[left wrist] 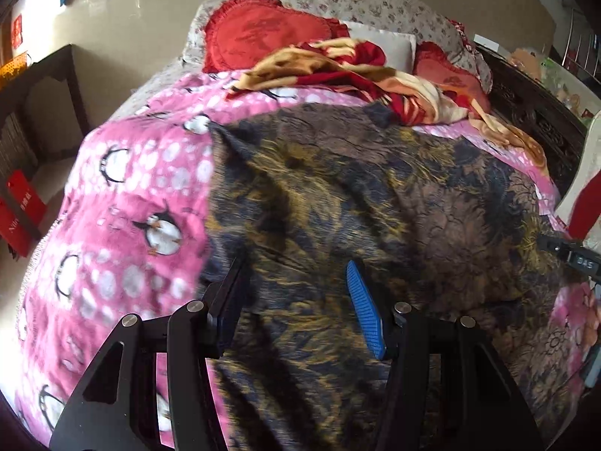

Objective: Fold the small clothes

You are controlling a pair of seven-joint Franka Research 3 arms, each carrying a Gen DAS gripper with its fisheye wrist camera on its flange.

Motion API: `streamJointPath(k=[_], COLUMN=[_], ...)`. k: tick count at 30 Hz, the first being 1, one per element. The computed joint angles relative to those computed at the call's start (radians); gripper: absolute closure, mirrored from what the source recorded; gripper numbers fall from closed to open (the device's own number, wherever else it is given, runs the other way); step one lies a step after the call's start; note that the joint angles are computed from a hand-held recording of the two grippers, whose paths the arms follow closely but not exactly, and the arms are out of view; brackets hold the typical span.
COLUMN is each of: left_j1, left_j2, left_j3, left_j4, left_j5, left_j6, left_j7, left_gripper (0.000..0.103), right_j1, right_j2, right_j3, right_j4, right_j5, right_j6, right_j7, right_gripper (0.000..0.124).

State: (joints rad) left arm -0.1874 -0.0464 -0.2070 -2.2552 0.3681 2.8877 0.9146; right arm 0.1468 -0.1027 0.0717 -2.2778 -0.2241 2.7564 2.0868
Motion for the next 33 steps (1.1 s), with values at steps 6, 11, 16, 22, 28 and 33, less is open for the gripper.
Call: streamJointPath(k=[6, 11, 16, 22, 28, 33], left_j1=[-0.027, -0.058, -0.078, -0.089, -0.094, -0.093], left_j2=[0.024, 0.076, 0.07, 0.06, 0.062, 0.064], left_j3=[-0.025, -0.038, -0.038, -0.042, -0.041, -0.04], left_j4=[0.035, 0.077, 0.069, 0.054, 0.059, 0.057], left_j5=[0.032, -0.029, -0.029, -0.081, -0.076, -0.083], left_j6=[-0.027, -0.09, -0.071, -0.055, -0.084, -0.089], left_j7=[-0.025, 0.043, 0.04, 0.067, 0.067, 0.055], left_gripper=[0.049, 0.049, 0.049, 0.049, 0.049, 0.049], right_j1=[-0.108, -0.02, -0.154, -0.284, -0.449, -0.391], right_j2=[-0.004, -0.004, -0.178, -0.314, -0.348, -0.345], right_j3=[0.082, -0.022, 0.038, -0.01, -0.022, -0.148], right_j4=[-0.017, -0.073, -0.227, -0.382, -0.459, -0.494], right_j5=[-0.26, -0.074, -0.071, 0.067, 0.128, 0.307], right_j6=[0.074, 0.132, 0.17, 0.115, 0.181, 0.248], right_j7=[0.21, 0.104, 0.17, 0.176, 0.225, 0.121], right_gripper=[0.121, 0.106, 0.061, 0.061, 0.061, 0.061])
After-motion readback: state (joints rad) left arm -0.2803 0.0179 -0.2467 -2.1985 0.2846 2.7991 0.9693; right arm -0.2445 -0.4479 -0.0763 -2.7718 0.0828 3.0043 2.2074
